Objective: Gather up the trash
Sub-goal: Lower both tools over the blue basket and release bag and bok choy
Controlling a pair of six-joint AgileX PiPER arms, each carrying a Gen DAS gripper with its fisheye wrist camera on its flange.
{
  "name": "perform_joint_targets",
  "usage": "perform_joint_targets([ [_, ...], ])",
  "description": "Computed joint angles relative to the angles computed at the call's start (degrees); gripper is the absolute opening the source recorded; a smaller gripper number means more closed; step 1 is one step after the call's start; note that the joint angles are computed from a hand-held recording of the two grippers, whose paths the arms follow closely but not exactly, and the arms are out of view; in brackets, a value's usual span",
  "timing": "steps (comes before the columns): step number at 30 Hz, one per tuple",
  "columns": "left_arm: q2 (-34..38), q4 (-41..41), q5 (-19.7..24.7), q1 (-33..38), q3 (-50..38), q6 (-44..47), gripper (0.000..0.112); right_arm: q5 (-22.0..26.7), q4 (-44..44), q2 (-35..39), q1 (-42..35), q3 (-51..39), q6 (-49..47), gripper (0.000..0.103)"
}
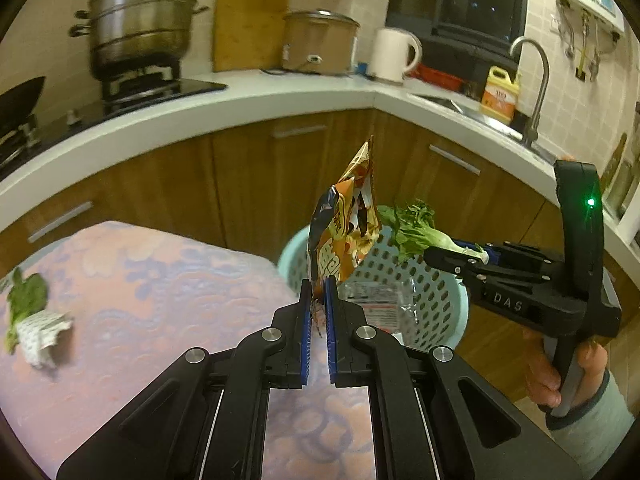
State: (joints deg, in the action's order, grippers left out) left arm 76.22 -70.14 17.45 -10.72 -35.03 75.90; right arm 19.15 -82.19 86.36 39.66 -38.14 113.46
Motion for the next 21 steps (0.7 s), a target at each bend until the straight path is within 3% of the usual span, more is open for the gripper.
perform_joint_targets([
  [3,3.7,0.5,-3.4,-4.2,-1.5,-2.6,0.005,-2.4,-0.1,1.3,-2.6,0.6,1.1,0.028],
  [8,7.5,7.0,-7.7,-8.5,-3.5,-11.5,0.008,-3.3,7.7,4.6,-4.4,-1.8,-4.6,0.029],
  [9,7.9,8.6,-8.4,-9.0,-3.9,-13.6,0.011,-2.9,9.2,5.4,-4.4,-2.4,-5.4,0.030],
  [11,8.8,9.7,-9.6,-9.5,-4.3,-15.4,0.030,-2.5,14.0,7.4,-4.7,-4.0,-9.6,0.030],
  [12,8.7,7.9,-9.8,-9.4,-4.0,-13.6,0.041,-2.9,15.8,8.2,-5.3,-4.8,-11.8,0.030],
  [14,7.9,2.5,-10.0,-9.0,-2.8,-7.4,0.041,-2.3,17.9,9.0,-4.9,-5.5,-13.7,0.032],
  [16,6.9,0.9,-9.2,-8.0,-1.9,-5.1,0.043,-1.4,18.0,9.2,-4.3,-5.8,-13.6,0.043],
  [17,6.1,-0.9,-8.7,-7.2,-1.3,-3.0,0.044,-0.5,16.5,9.0,-3.7,-5.8,-11.7,0.053],
  [21,2.4,-2.7,-6.4,-3.6,0.8,-0.4,0.048,0.7,15.0,7.2,-1.9,-5.2,-9.0,0.056],
])
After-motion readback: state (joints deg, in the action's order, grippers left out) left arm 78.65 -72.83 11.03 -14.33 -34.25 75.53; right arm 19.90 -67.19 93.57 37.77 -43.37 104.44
